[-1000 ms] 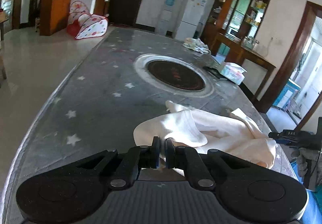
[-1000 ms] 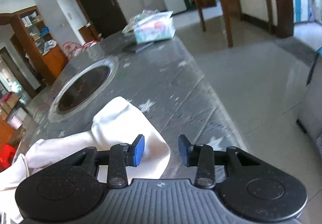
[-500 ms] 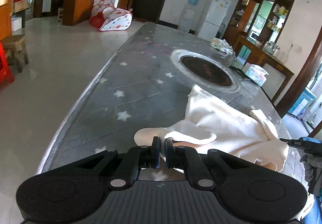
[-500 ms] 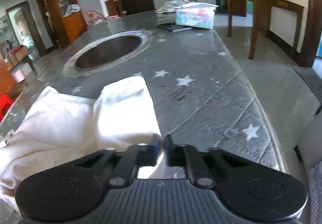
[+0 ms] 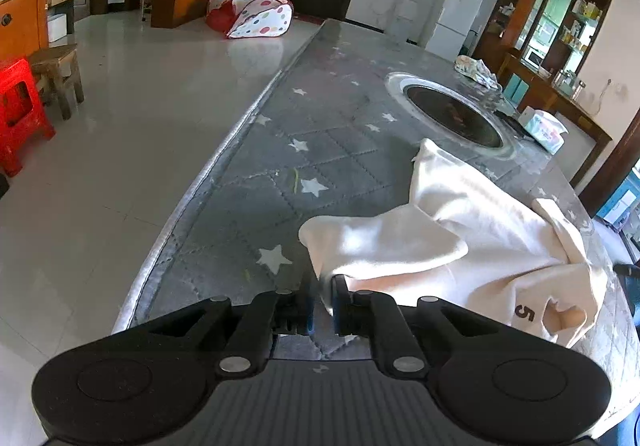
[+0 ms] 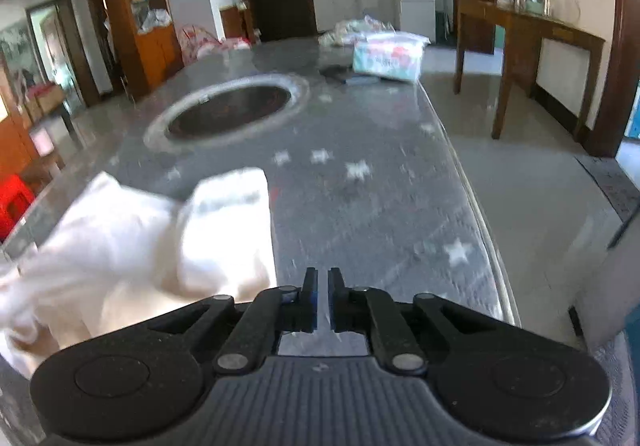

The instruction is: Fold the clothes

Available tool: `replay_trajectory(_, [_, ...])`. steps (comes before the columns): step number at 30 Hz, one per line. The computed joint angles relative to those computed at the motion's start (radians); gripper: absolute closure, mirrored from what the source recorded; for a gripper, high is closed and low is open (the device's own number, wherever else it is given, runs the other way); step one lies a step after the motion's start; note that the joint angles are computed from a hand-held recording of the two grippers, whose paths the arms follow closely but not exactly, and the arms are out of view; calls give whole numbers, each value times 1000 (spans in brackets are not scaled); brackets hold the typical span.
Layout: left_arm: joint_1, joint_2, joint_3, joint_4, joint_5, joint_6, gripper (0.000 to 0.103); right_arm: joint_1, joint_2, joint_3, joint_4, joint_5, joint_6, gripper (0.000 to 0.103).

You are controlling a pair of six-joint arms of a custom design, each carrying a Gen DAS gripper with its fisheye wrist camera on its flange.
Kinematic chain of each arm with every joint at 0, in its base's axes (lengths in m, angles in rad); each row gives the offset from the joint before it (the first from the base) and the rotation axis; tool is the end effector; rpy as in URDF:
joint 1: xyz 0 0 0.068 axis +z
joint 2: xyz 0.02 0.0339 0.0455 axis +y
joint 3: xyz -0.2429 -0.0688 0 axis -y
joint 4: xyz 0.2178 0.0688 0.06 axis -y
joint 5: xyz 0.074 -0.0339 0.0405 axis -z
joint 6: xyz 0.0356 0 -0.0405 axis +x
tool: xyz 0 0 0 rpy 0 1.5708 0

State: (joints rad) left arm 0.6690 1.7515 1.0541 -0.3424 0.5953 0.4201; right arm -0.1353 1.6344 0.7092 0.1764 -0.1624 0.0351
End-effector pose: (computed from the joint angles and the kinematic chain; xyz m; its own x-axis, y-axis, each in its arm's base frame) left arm 0.2646 0.1838 0.1693 -0.7362 -0.1516 -0.6596 0.0104 0.9719 -0.2350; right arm 0.2924 -0.0340 0.1438 -0.6736 0.1266 -0.7282 0.0394 0.9900 0.1357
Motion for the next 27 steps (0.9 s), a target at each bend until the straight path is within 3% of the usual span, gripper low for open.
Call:
replay_trajectory(2, [1, -8, -7, 2, -5, 6, 87, 4, 46, 43, 18, -33, 30, 82])
replay_trajectory(7, [12, -14, -9, -2, -31, 17, 66, 33, 230, 213, 27, -85, 109, 78])
replay_trajectory(9, [22, 1, 6, -10, -41, 5, 63, 47, 303, 281, 31, -102, 137, 69])
replay_trajectory(12, [35, -7, -4, 8, -62, 6, 62, 64, 373, 354, 12, -110, 145, 69])
replay_trajectory(14, [49, -21, -12, 14, -60, 24, 60, 76, 403, 388, -5, -107, 139, 73])
replay_trajectory(15, [54, -29, -16, 17, -56, 34, 59, 81, 406, 390, -7, -107, 134, 85])
replay_trajectory(17, [60, -46, -25, 22, -45, 53, 59, 93, 383, 364, 8, -81, 116, 99])
replay_trajectory(22, [22, -86, -52, 21, 11, 91, 58, 111, 267, 243, 68, -8, 83, 101])
replay_trajectory(27, [-70, -100, -71, 5, 61, 115, 58, 83, 51, 53, 115, 84, 39, 101])
